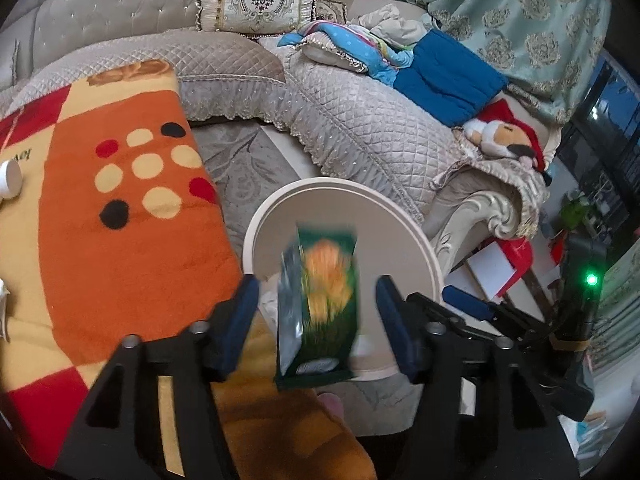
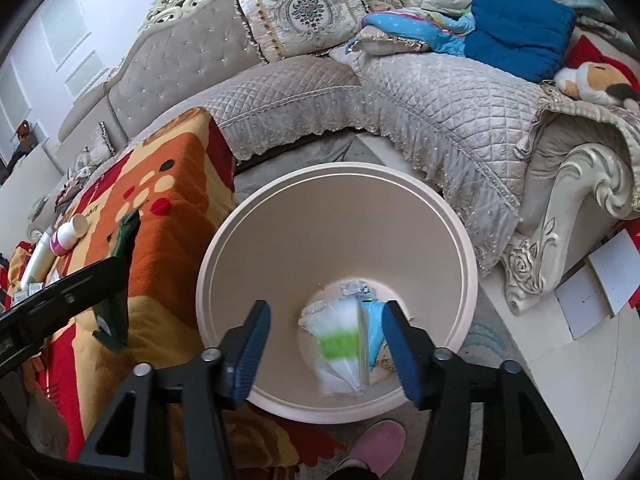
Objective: Collect trash
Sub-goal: 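Carry both packs over the white bin and open both tools to drop them, then move both open tools back over the blanket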
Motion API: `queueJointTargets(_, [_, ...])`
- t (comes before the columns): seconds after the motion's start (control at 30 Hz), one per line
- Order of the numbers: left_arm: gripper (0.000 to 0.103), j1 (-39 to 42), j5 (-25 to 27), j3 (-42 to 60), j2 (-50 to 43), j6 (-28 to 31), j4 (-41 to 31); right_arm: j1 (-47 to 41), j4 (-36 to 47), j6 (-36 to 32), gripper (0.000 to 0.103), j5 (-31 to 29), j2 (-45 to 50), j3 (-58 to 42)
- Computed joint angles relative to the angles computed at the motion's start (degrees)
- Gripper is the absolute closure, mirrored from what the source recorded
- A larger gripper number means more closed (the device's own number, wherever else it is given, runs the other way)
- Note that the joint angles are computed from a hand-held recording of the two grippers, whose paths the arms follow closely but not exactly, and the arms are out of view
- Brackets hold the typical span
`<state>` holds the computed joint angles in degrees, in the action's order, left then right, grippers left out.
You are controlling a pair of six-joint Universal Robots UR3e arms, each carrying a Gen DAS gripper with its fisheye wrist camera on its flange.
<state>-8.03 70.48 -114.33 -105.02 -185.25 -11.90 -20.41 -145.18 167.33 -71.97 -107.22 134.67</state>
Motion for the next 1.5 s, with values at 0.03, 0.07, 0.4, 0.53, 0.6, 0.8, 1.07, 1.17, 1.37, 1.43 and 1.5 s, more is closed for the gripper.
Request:
queueJointTargets(0.03, [0.042, 0.3, -0.3, -0.2, 0.4, -0.1, -0.3, 0.0, 0.3, 0.1, 0.045, 0.0, 0.0, -0.1])
queueJointTargets(0.07, [0.041, 0.4, -0.3, -0.1, 0.4, -0.1, -0.4, 0.0, 0.6, 0.1, 0.045, 0.0, -0.3, -0.2])
queueJointTargets(0.4, [0.041, 0.8, 0.7, -2.8, 4.3, 0.1, -1.4, 0.8, 3.0, 0.3, 0.044, 0.4, -2.2, -0.1])
queueJointTargets(0.53, [0.041, 1.1, 1.9, -5.0, 7.0, 0.0, -1.6, 1.8, 4.0, 0.6, 0.044, 0.3, -3.7, 0.1])
queueJointTargets(0.6, [0.041, 1.3, 3.0, -6.8, 8.9, 0.5, -1.4, 2.4, 4.5, 0.9, 0.044, 0.3, -4.2, 0.0])
queueJointTargets(0.8, [0.041, 3.3, 4.3, -12.5, 15.2, 1.7, -1.3, 5.8, 5.7, 2.4, 0.044, -0.3, -5.7, -0.8])
queueJointTargets(1.07, [0.041, 10.3, 3.9, -21.8, 28.7, 5.3, -5.7, 14.1, 4.6, 7.0, 0.039, -1.1, -4.6, -2.9])
queueJointTargets(1.17, [0.041, 15.3, 2.3, -25.6, 36.0, 7.8, -9.9, 18.1, 3.5, 9.0, 0.039, -1.6, -2.8, -4.4])
queueJointTargets(1.37, [0.041, 32.1, -5.4, -30.7, 56.5, 17.8, -29.7, 27.1, 0.7, 13.0, 0.037, -3.3, 3.4, -8.0])
queueJointTargets(1.43, [0.041, 40.1, -9.0, -30.9, 65.3, 23.5, -41.2, 29.9, -0.2, 14.2, 0.037, -3.4, 5.8, -9.4])
queueJointTargets(1.5, [0.041, 49.8, -12.8, -29.5, 74.2, 31.4, -55.7, 32.4, -0.9, 15.2, 0.037, -3.9, 8.0, -11.0])
